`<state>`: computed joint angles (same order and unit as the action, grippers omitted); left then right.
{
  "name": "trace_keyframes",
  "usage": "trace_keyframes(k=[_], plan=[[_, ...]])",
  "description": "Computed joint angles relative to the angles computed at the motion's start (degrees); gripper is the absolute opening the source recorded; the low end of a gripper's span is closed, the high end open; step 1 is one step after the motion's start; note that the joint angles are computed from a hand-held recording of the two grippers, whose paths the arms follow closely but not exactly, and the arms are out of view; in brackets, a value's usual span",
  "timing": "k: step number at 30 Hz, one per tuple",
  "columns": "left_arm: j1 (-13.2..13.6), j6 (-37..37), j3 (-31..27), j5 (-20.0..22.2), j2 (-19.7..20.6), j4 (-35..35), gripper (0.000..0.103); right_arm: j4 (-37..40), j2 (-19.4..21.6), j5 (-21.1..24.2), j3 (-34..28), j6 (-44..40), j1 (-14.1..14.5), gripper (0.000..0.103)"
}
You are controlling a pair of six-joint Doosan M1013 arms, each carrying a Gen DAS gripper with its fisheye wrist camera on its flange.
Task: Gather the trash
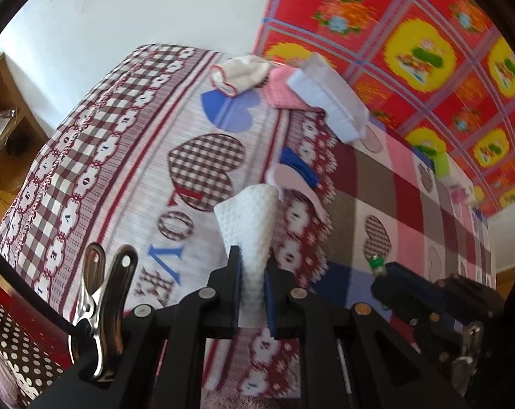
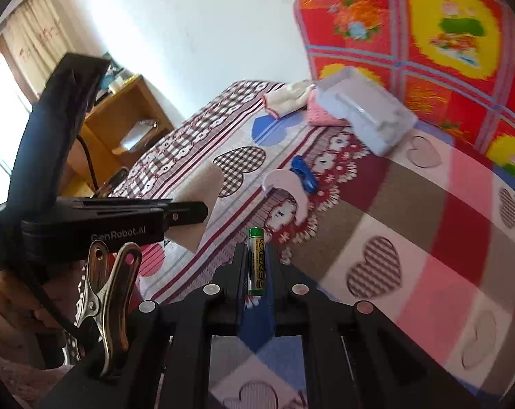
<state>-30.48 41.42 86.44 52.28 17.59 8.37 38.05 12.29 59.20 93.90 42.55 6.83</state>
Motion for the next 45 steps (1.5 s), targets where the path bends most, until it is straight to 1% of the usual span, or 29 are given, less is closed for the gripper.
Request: trace_keyframes(k=[6,10,12,19,28,34,40,45], plan=[[-2.73,1.77,-0.87,0.54,-0.16,-0.13,0.012,1.74,-3.87,-1.59,3.26,0.41,-3.36,0.011],[-4.68,3.44,-1.82,0.66,0.13,-0.73,0.012,2.57,-5.7,-1.93,5.36,0.47,-6.91,0.011],[-5.79,4.68,-2.46,0.7,0.34,-0.96,0.012,3.73,-6.35,-1.42,6.21,-0.65,-8.98,0.011],[-9.03,9.03,-4.83,0.64,1.31,-2.04,0.012,4.65,-9.49,-2.32,9.17,-0.74,-16.27,0.011],[-12.7,15.41,-8.37,0.22,3.14,-4.8,0.012,5.84,-12.27,-3.9,11.75,-1.27,-24.59,0.011],[-15.31,17.6,-11.01,-0.3,4.5,-5.04,0.012,6.38,-13.69,-4.34,12.77,-0.96,-29.85,0.011],[-17.47,18.78,-13.75,-0.84,6.15,-5.33,0.012,6.76,-14.76,-4.54,13.06,-1.1,-34.26,0.011],[-19.12,18.58,-16.47,-0.71,7.97,-5.47,0.012,6.65,-15.41,-4.79,13.19,-1.79,-37.26,0.011]])
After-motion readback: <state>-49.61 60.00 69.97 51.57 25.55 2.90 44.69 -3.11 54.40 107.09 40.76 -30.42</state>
